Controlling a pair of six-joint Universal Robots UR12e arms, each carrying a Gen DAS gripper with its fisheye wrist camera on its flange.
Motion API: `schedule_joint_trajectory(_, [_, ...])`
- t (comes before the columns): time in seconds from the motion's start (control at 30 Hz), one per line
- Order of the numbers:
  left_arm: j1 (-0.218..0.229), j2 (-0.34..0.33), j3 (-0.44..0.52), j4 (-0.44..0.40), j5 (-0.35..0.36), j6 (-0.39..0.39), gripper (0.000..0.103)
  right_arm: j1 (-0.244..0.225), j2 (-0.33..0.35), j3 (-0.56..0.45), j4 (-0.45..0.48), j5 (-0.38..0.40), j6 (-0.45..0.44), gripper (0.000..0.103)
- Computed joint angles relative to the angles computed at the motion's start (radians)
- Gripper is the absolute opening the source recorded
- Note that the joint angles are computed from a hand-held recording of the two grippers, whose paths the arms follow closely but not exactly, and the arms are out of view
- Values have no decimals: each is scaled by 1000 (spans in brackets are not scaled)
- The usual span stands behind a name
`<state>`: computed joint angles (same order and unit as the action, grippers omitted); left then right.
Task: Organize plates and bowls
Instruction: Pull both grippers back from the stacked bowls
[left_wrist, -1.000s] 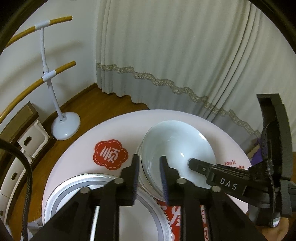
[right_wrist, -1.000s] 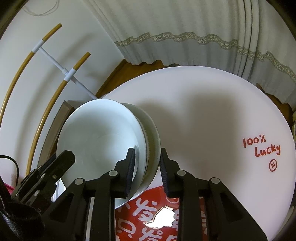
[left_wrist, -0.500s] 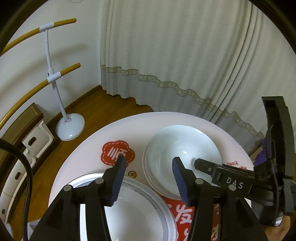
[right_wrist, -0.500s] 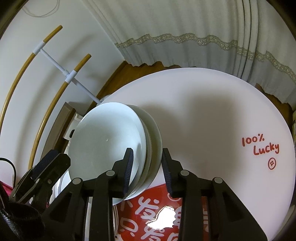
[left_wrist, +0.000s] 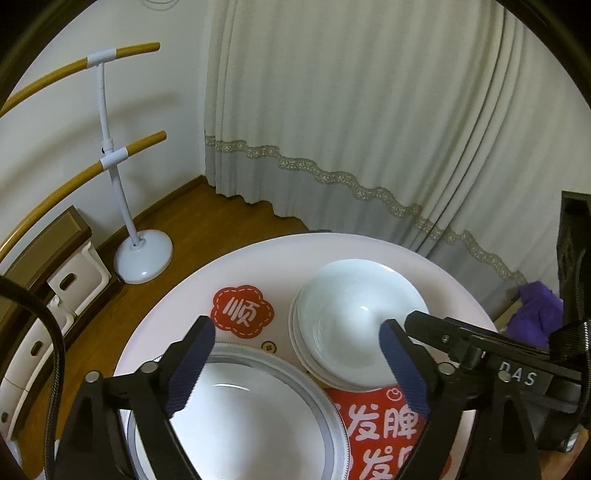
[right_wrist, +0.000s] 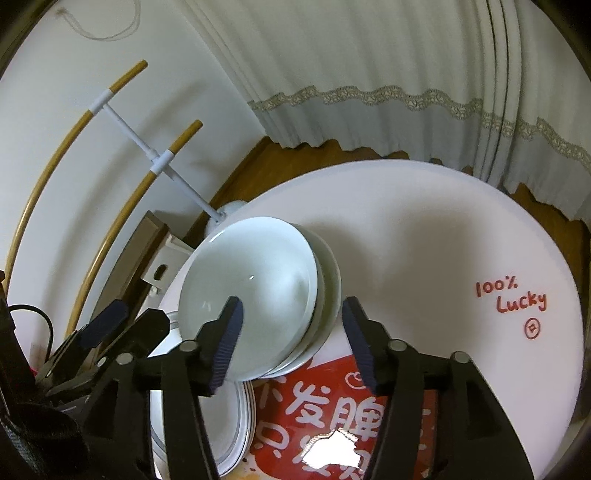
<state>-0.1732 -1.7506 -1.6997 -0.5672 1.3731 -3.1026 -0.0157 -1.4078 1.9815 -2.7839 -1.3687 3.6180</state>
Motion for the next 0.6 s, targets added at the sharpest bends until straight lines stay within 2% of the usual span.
schedule_joint_trajectory(0.1, [5,16,-14,10,-8,-2,90,-1,-14,8,-12,5,-6,68])
schedule_joint_trajectory(0.27, [12,41,-30,15,-14,-3,95,6,-36,14,-16,-13,-18,71])
schedule_joint_trajectory(0.4, [20,70,-51,11,-19,-7,98,13,-53,16,2,-39,-25,84])
schedule_joint_trajectory(0.6, [37,138,-120,31,-18,-18,99,30,-87,36,0,-47,-40,85])
